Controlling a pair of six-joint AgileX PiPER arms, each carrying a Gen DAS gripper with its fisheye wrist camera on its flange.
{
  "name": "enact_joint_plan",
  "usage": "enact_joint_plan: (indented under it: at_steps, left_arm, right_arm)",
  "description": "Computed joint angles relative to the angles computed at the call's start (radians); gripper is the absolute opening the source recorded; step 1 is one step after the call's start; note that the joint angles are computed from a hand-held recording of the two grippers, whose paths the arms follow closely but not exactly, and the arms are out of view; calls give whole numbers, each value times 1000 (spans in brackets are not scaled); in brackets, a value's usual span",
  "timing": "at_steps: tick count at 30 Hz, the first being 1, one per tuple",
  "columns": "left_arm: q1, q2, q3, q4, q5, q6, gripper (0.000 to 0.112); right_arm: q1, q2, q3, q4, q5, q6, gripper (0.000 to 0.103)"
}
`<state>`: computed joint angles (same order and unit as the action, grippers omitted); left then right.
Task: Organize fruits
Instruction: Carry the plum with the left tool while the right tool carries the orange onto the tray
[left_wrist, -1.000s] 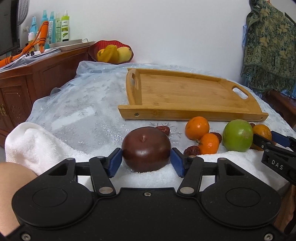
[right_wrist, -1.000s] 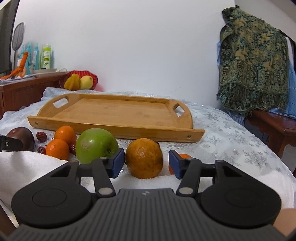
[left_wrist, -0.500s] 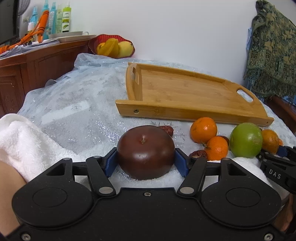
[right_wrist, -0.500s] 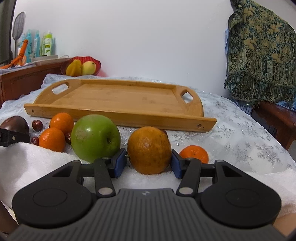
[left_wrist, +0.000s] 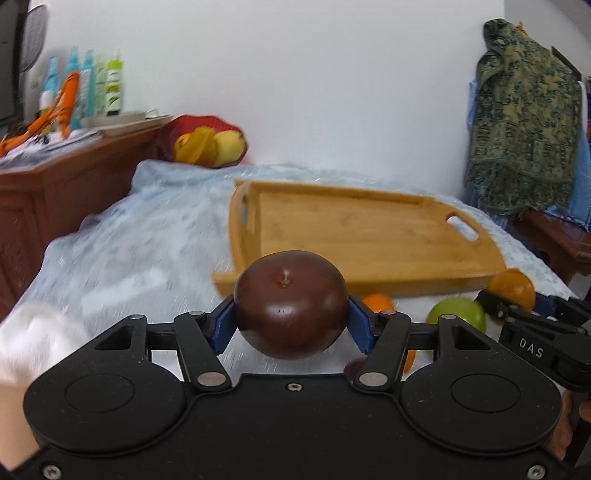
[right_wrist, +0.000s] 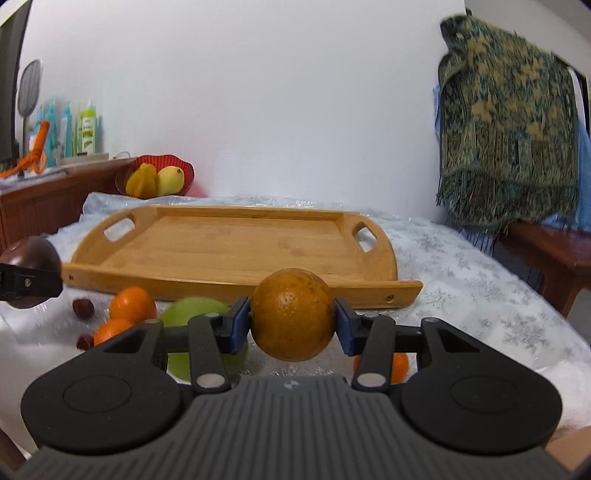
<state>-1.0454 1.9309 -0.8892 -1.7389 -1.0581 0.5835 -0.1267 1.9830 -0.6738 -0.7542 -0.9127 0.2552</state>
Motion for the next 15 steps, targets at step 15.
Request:
enact_joint_plan:
  at_steps: [15]
  left_arm:
    - [518,14,-262,247,433,280,59]
  right_arm:
    - [93,148,-666,-577,329,945,51]
